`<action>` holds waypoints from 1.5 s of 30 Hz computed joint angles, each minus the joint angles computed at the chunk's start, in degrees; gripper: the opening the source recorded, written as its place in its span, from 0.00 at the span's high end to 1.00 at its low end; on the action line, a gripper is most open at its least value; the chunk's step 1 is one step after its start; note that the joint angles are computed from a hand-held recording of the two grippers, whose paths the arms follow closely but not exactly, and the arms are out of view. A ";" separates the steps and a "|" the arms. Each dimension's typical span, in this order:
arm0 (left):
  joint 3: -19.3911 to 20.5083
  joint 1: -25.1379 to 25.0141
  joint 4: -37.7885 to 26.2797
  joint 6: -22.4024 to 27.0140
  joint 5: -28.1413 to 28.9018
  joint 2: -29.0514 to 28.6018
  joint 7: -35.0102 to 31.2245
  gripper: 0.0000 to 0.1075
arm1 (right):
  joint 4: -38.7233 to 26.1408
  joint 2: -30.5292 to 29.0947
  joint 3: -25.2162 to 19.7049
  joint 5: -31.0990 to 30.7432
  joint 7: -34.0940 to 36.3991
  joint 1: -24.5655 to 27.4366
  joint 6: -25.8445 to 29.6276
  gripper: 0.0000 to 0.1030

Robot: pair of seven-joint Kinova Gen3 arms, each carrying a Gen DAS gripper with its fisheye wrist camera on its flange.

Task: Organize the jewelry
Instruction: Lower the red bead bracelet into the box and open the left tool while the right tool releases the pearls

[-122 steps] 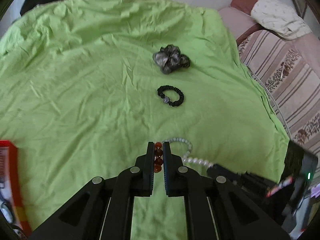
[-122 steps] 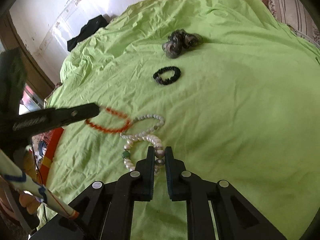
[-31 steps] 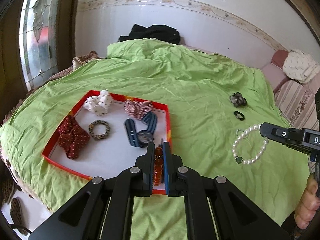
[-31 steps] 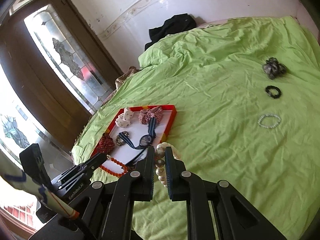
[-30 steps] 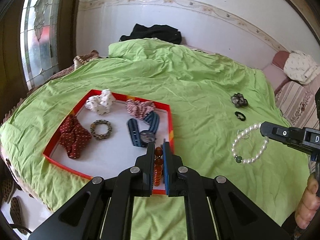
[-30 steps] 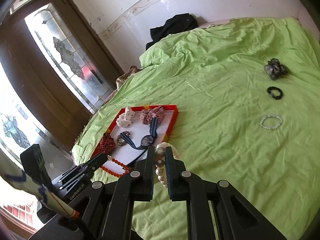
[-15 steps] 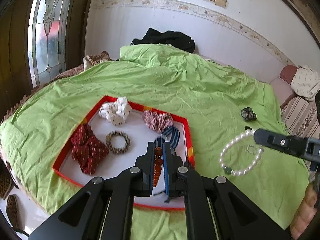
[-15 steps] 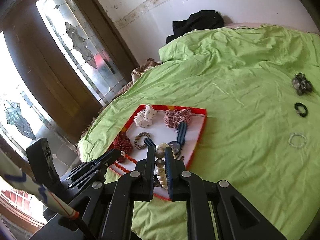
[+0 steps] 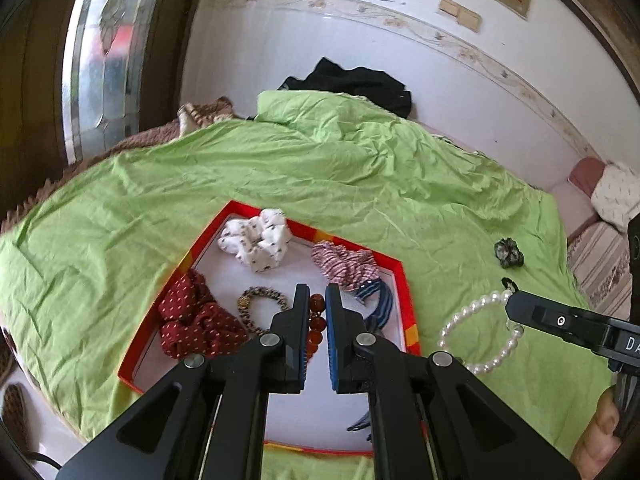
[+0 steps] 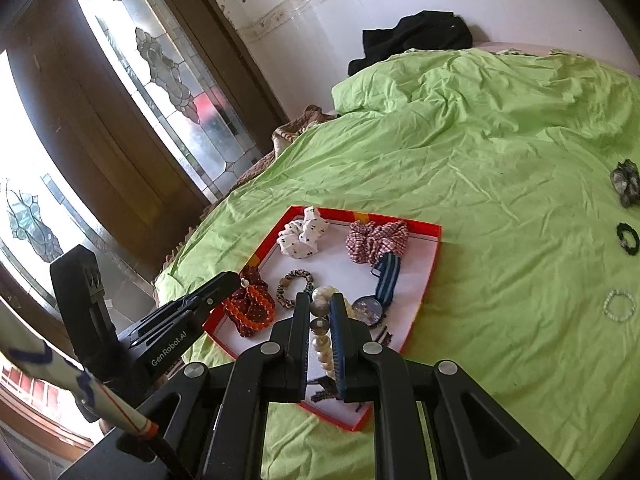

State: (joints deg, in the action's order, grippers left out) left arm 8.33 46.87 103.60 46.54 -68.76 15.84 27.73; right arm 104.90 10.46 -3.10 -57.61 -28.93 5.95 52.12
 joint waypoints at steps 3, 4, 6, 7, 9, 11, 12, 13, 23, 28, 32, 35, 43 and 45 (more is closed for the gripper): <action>-0.65 -1.03 2.73 -3.29 -1.53 -0.89 3.46 0.93 | -0.55 0.97 -0.64 0.38 -0.39 -0.96 -0.58 0.89; -0.66 -1.37 3.30 -3.92 -1.91 -0.98 4.16 0.93 | -0.82 1.50 -0.98 0.57 -0.60 -1.40 -0.85 0.89; -0.50 -2.01 3.72 -4.38 -1.76 -0.81 4.28 0.93 | -1.42 2.35 -1.59 0.87 -1.19 -2.04 -1.38 0.89; -0.48 -2.39 4.03 -4.85 -1.50 -0.72 4.26 0.93 | -1.85 2.88 -1.99 1.05 -1.60 -2.47 -1.68 0.89; -0.57 -2.95 4.81 -5.92 -1.10 -0.78 4.45 0.93 | -2.30 3.41 -2.67 1.19 -2.01 -2.93 -2.10 0.89; -0.80 -3.31 5.78 -6.87 -1.08 -0.87 5.14 0.93 | -2.97 4.08 -3.39 1.16 -2.31 -3.31 -2.17 0.89; -0.90 -3.56 6.14 -7.35 -0.98 -0.89 5.41 0.93 | -3.39 4.47 -3.73 1.11 -2.46 -3.49 -2.06 0.89; -1.03 -3.92 6.61 -8.07 -0.79 -0.93 5.69 0.93 | -3.84 5.02 -4.16 1.04 -2.53 -3.73 -1.85 0.89; -2.29 -4.80 3.28 -5.92 10.45 2.03 -4.97 0.93 | -5.10 10.37 -6.58 6.02 -7.81 -6.76 -4.58 0.89; -3.31 -4.04 1.76 -4.56 13.77 3.12 -8.60 0.93 | -4.97 11.92 -7.54 8.39 -10.07 -6.56 -6.05 0.89; -4.14 -3.91 0.94 -4.39 16.21 3.83 -11.11 0.93 | -4.62 12.27 -8.11 10.16 -11.52 -6.56 -7.36 0.89; -4.96 -3.55 1.13 -4.85 16.90 3.76 -11.18 0.93 | -4.28 12.43 -8.53 11.59 -12.41 -6.74 -7.99 0.89; -6.38 -1.62 4.11 -5.91 11.43 1.78 -3.13 0.93 | -2.79 12.59 -9.80 13.17 -12.87 -7.24 -8.79 0.88; -6.11 -1.29 4.90 -5.58 9.12 1.23 -0.34 0.93 | -2.49 12.42 -9.91 13.82 -13.14 -7.81 -9.18 0.88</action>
State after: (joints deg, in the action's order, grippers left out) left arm 2.23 45.57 108.50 40.96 -59.65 17.07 27.39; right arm 102.41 22.88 -13.01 -43.79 -42.06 -1.85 42.95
